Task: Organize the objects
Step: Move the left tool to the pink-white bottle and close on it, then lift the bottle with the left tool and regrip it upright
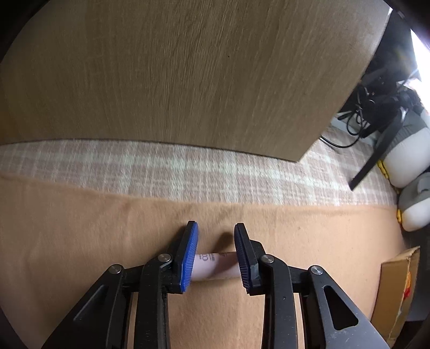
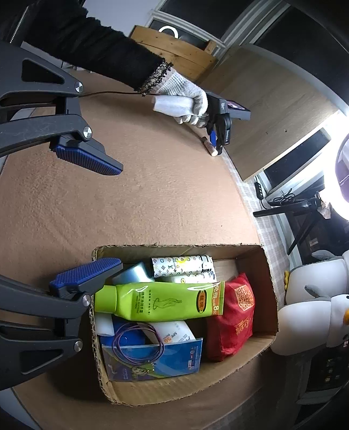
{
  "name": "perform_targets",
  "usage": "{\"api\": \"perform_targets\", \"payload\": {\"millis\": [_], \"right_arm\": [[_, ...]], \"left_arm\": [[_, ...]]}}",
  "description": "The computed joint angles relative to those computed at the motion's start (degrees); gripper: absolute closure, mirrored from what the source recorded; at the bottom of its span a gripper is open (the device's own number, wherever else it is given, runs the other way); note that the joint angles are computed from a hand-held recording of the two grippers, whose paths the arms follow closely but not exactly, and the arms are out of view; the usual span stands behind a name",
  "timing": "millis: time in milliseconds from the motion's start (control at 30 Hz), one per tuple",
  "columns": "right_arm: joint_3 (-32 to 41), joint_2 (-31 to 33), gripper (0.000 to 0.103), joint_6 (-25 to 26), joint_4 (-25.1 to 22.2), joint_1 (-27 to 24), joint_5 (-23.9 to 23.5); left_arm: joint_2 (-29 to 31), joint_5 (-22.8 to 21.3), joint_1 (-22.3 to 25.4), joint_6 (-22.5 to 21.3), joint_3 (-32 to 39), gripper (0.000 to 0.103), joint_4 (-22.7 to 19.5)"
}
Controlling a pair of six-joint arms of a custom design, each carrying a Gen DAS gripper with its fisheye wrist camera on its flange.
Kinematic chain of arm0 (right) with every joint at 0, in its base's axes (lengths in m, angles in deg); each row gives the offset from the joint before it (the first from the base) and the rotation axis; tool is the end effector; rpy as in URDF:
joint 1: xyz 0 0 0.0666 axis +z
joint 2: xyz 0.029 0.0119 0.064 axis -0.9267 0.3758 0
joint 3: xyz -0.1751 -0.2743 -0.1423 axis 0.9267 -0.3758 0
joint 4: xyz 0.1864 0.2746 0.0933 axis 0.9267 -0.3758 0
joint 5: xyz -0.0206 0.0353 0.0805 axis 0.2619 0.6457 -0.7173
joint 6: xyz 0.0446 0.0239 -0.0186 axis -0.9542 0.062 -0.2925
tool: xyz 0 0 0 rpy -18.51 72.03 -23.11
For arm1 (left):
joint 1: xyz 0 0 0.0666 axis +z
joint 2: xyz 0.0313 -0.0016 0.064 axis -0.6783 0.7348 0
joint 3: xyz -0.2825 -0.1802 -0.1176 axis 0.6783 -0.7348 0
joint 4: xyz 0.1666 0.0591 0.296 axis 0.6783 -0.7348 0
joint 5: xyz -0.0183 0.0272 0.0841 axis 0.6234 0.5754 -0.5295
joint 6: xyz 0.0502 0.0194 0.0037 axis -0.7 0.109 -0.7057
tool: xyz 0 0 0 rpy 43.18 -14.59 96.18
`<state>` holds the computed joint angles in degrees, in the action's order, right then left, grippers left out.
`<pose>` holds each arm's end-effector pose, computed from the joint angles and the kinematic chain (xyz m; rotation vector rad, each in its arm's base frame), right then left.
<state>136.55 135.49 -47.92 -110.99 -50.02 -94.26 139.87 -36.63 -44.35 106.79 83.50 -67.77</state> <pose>0.4860 0.1748 0.4598 -0.5545 2.6492 0.7853 0.5787 -0.0151 0.3614 -0.8565 2.5913 -0.1284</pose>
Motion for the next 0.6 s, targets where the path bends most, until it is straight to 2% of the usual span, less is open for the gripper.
{"api": "perform_targets", "payload": {"millis": [167, 400, 600], "right_arm": [[1.5, 1.0, 0.043, 0.9, -0.4, 0.4, -0.6], [1.0, 0.5, 0.043, 1.5, 0.0, 1.3, -1.8], [-0.7, -0.8, 0.043, 1.9, 0.6, 2.1, -2.7]], "left_arm": [[-4.4, -0.6, -1.8, 0.4, -6.9, 0.073, 2.8], [-13.4, -1.8, -6.3, 3.7, -19.9, 0.073, 9.0], [-19.0, -2.3, -10.5, 7.2, -27.1, 0.073, 11.9]]}}
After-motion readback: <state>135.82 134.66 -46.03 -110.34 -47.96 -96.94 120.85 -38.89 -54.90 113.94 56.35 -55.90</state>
